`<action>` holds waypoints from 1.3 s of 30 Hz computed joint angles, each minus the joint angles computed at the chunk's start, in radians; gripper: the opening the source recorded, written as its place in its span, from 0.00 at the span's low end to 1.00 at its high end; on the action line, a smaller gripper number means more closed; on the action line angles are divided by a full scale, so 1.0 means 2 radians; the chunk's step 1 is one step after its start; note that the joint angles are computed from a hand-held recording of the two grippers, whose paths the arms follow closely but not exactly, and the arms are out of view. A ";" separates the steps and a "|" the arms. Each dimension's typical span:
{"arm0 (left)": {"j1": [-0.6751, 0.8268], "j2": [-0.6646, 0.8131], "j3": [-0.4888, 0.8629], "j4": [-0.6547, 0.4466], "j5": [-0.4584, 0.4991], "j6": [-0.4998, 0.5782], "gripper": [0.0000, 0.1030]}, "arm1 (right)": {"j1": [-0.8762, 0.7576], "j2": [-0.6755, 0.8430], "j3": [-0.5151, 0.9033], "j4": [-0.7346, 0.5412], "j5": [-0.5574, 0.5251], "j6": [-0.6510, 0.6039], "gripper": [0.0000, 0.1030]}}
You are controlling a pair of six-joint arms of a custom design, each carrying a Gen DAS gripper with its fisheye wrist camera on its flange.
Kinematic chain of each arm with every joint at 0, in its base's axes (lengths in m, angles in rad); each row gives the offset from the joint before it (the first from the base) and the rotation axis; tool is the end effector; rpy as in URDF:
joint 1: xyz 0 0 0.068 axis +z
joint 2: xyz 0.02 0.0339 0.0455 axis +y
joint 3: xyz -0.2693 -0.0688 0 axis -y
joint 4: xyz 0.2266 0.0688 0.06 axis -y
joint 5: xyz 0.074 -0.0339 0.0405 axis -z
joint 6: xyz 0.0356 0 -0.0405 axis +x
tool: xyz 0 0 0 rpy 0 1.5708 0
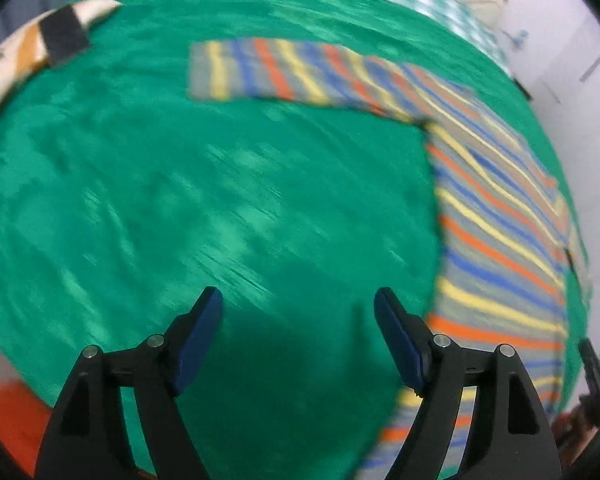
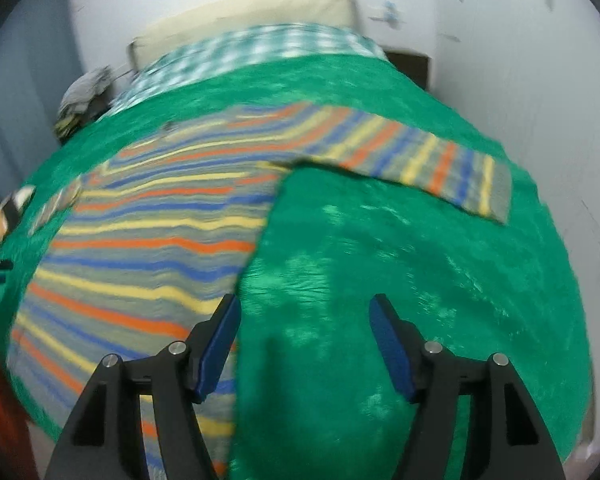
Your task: Fold small clothes
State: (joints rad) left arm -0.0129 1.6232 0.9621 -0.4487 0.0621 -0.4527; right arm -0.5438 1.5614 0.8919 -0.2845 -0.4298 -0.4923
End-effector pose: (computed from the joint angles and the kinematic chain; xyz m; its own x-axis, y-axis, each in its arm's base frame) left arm 0.2985 -0.0061 0.1926 -0.8230 -0.4260 -0.3757 -0.3553 0.9022 -0.2446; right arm 0.2592 -0.1394 0.2024 -0.7400 -0.0547 -0.6704 -0.0972 0.9949 0.0261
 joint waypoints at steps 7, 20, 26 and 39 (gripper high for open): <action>-0.039 0.020 -0.008 0.046 -0.095 0.033 0.85 | -0.021 -0.016 -0.022 0.013 0.020 0.044 0.65; -0.037 0.069 -0.006 0.048 -0.126 0.022 1.00 | -0.012 0.084 0.008 0.031 0.074 0.066 0.89; -0.042 0.066 -0.019 0.064 -0.133 0.022 1.00 | 0.000 0.081 -0.012 0.055 0.086 0.057 0.99; -0.041 0.058 -0.035 0.086 -0.132 0.033 1.00 | 0.002 0.082 -0.017 0.065 0.087 0.059 1.00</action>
State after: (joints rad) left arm -0.0951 1.7399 0.8925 -0.2760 -0.2009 -0.3868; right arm -0.5389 1.7259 0.8577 -0.1545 -0.2557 -0.3751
